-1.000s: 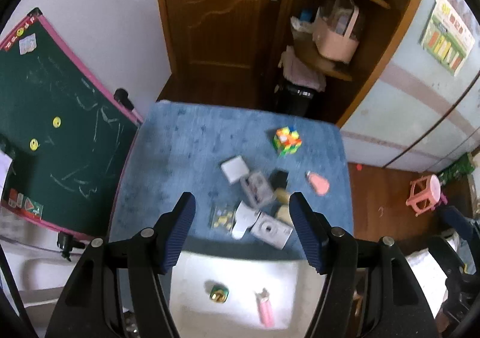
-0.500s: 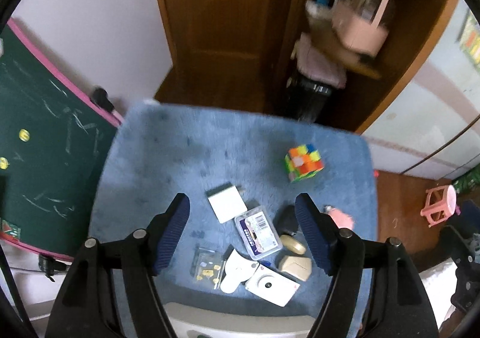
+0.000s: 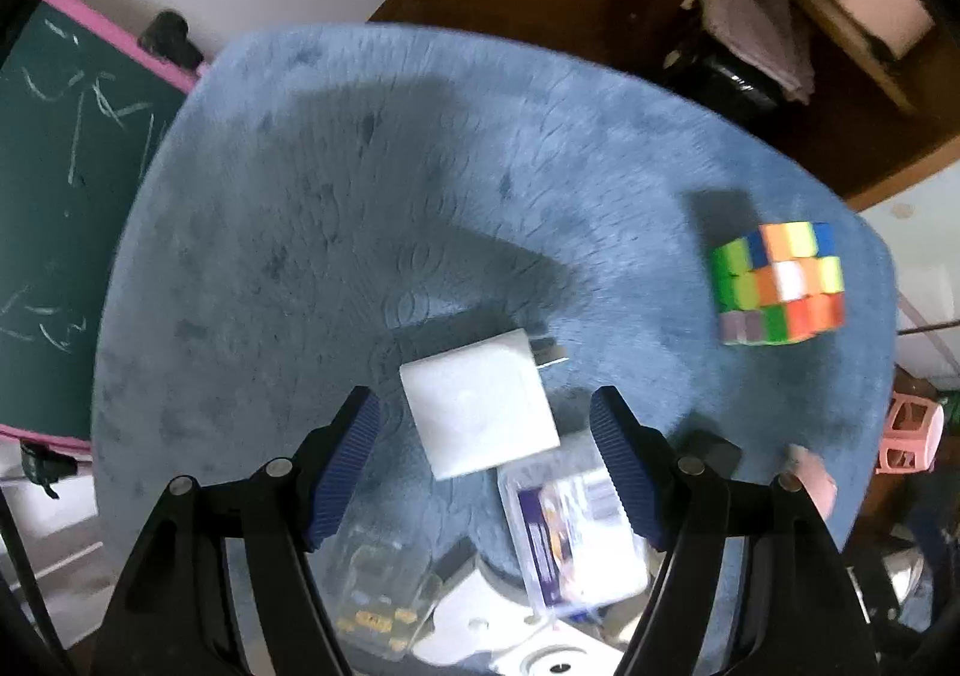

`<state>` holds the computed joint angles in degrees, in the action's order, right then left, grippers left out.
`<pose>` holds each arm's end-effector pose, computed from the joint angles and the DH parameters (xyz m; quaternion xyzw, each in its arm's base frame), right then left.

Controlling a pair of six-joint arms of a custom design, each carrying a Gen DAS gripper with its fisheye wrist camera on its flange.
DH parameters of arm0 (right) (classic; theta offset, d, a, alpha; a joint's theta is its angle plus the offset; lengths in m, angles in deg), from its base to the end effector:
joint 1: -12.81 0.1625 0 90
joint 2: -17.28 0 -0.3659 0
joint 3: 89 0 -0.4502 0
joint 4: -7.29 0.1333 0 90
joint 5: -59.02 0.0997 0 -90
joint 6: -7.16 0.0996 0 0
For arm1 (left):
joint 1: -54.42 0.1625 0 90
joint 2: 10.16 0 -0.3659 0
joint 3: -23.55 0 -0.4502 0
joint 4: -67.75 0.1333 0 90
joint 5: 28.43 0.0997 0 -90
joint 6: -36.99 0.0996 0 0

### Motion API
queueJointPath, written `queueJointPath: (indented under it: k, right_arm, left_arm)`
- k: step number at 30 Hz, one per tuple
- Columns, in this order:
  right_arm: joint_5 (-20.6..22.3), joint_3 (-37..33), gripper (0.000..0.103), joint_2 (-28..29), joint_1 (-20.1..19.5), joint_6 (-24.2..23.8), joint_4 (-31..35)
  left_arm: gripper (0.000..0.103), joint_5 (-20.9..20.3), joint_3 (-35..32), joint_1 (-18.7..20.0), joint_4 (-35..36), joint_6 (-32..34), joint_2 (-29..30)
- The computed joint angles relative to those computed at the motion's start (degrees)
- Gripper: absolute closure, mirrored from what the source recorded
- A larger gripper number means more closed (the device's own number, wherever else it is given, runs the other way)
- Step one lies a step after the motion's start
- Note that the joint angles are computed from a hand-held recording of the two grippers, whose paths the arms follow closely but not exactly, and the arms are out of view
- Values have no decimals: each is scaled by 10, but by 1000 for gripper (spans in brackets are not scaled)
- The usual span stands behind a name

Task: Organize rigid objects
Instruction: 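Grasp the white charger with the left tool while the right tool grasps the pink tape dispenser, then place the white charger and pink tape dispenser into the tray, opening both tools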

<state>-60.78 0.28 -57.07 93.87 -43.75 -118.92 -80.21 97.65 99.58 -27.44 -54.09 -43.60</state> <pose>-0.0195 -0.6630 0.3545 0.2958 -0.9038 0.0286 0.3080 -0.3431 -0.6215 -0.0508 -0.2617 0.8669 -0.1810 0.3838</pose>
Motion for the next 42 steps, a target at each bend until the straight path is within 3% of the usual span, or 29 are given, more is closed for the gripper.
queueJointPath:
  k: [10,14,25,26,27,28,30,38,42]
  right_arm:
    - [-26,7,20,37,-23,-11,-32]
    - [-31,7,26,45,-28,-13,-35]
    - [-44,6,31,66,-29,-21,-42]
    - [-51,11,34,67,-28,-26,-49]
    - [-61,15,43,70,-26,-32,-57]
    - [-73,23,44,71,-25,-43,-73]
    - [-70,36,52,65,-24,-56,-88]
    - [-79,88,52,29,-17,-71,-121]
    - [-69,106,52,4,-14,-61,-117]
  left_arm:
    - [27,-11,27,16,-37,-19,0]
    - [28,-18,37,22,-57,-24,0]
    - [36,-20,69,21,-119,-20,-9]
    - [39,-20,74,20,-127,-18,-12]
    - [40,-20,76,20,-128,-18,-14]
    - [40,-20,79,20,-133,-19,-16]
    - [41,-17,87,19,-145,-16,-20]
    - [43,-1,130,2,-162,-12,-54]
    - [43,13,135,-18,-128,-15,-73]
